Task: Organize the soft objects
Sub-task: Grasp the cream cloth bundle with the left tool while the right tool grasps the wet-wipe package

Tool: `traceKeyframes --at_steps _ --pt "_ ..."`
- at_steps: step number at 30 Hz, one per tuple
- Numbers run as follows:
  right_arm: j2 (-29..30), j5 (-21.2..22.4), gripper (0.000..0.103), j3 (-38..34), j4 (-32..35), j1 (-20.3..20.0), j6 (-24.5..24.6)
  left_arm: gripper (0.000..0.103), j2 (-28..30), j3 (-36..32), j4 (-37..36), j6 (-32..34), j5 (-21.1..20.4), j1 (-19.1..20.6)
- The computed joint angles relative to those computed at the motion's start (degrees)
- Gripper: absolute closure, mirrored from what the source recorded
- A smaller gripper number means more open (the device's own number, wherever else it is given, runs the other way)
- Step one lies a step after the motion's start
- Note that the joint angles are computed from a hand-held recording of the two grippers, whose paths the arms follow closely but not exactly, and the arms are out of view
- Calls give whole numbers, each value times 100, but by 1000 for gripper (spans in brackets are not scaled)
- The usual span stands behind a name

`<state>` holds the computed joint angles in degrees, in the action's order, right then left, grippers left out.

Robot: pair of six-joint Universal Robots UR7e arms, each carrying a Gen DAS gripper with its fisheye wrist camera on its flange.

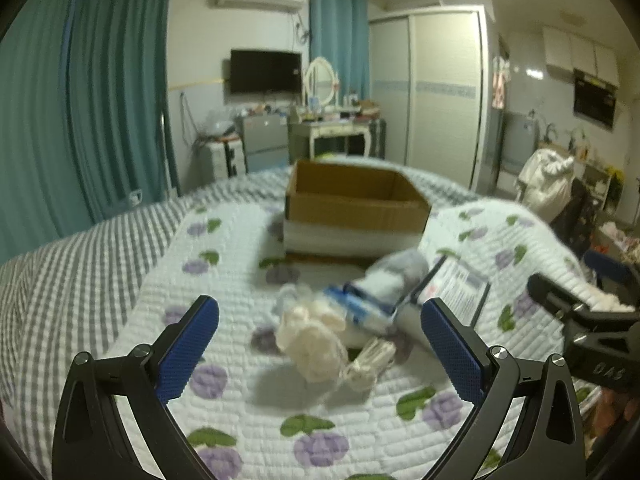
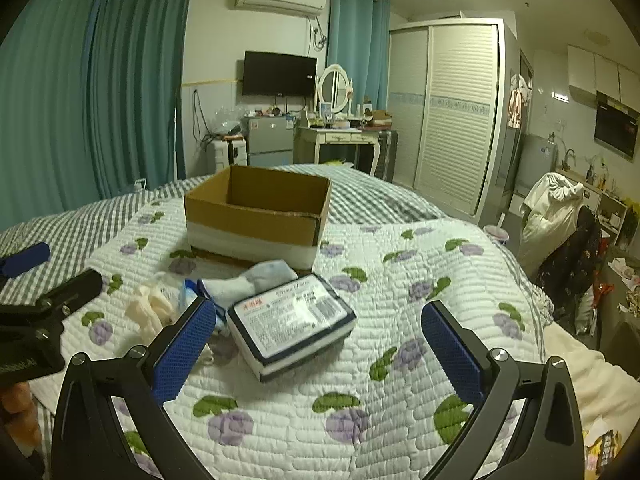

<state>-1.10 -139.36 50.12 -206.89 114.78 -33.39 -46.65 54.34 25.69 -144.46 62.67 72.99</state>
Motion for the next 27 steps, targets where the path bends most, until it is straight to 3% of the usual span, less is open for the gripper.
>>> traceKeyframes --at_steps 11,16,17,19,22,24,26,27 --pt "125 -44 0 -233 975 -313 676 10 1362 -1497 1552 -480 -277 310" --pt "266 41 0 -570 1598 -427 1027 17 1928 -2353 2167 -562 -102 370" --pt "317 67 0 -684 1754 -450 1100 20 2017 -2491 2199 -525 -101 380" --pt "418 149 0 -900 2031 -490 1236 35 2373 -3105 2572 -570 -133 399" --pt "566 328 4 -1235 2482 -554 1469 42 2837 -4100 3248 -758 37 483" --pt "750 337 5 -1599 2766 -582 1513 50 2888 -4266 3371 -783 74 502" --pt "867 339 18 -1851 3064 -604 1588 55 2870 -4289 3434 -760 80 515" --pt "917 345 19 -1957 3199 -620 1631 57 2923 -4418 3513 -773 106 525"
